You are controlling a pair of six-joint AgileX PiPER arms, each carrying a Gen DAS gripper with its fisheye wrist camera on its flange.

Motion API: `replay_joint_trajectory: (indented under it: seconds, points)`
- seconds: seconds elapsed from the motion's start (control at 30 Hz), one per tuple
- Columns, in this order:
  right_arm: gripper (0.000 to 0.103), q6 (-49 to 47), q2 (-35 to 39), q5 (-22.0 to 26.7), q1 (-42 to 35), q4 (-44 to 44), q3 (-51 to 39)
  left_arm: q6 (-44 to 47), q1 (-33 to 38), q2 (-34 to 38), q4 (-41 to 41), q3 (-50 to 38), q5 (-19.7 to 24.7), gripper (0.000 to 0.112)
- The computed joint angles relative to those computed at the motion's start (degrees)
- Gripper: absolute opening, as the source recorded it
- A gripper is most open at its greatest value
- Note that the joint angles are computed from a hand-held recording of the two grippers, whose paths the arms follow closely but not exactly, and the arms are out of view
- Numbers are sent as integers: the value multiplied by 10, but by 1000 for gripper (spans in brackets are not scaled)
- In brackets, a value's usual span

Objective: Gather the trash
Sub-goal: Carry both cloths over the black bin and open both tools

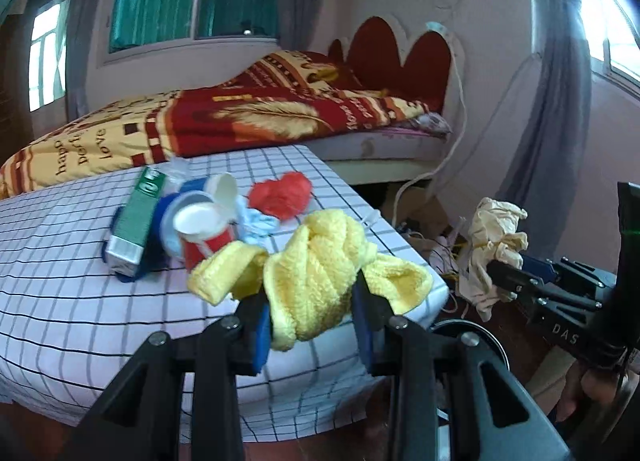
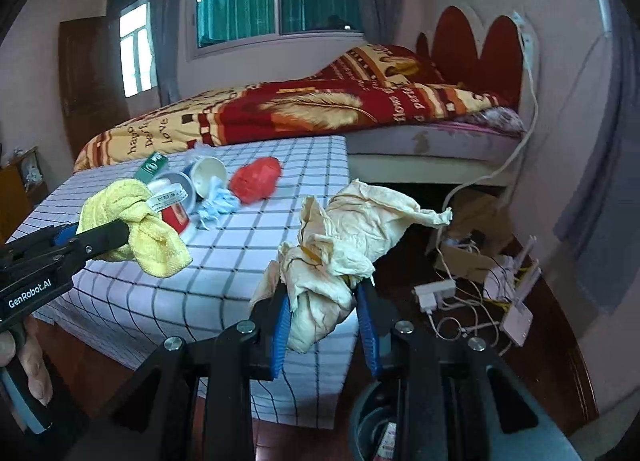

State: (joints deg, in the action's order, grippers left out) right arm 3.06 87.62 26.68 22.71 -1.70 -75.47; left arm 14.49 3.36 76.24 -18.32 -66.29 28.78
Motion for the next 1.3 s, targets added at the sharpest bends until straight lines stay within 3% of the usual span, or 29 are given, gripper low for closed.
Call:
replay_joint_trajectory:
  seconds: [0.73,1.07,1.3]
  points:
    - [33,-138,-63,-9,-157,115,165,-80,-186,76,48,8,-19,36]
    - [33,-216,-41,-25,-233,162,231,-106,-262,140,63,-9,-24,36]
    - [33,-303,18,-28,-252,210,231,-75,-274,219,14,-28,-7,36]
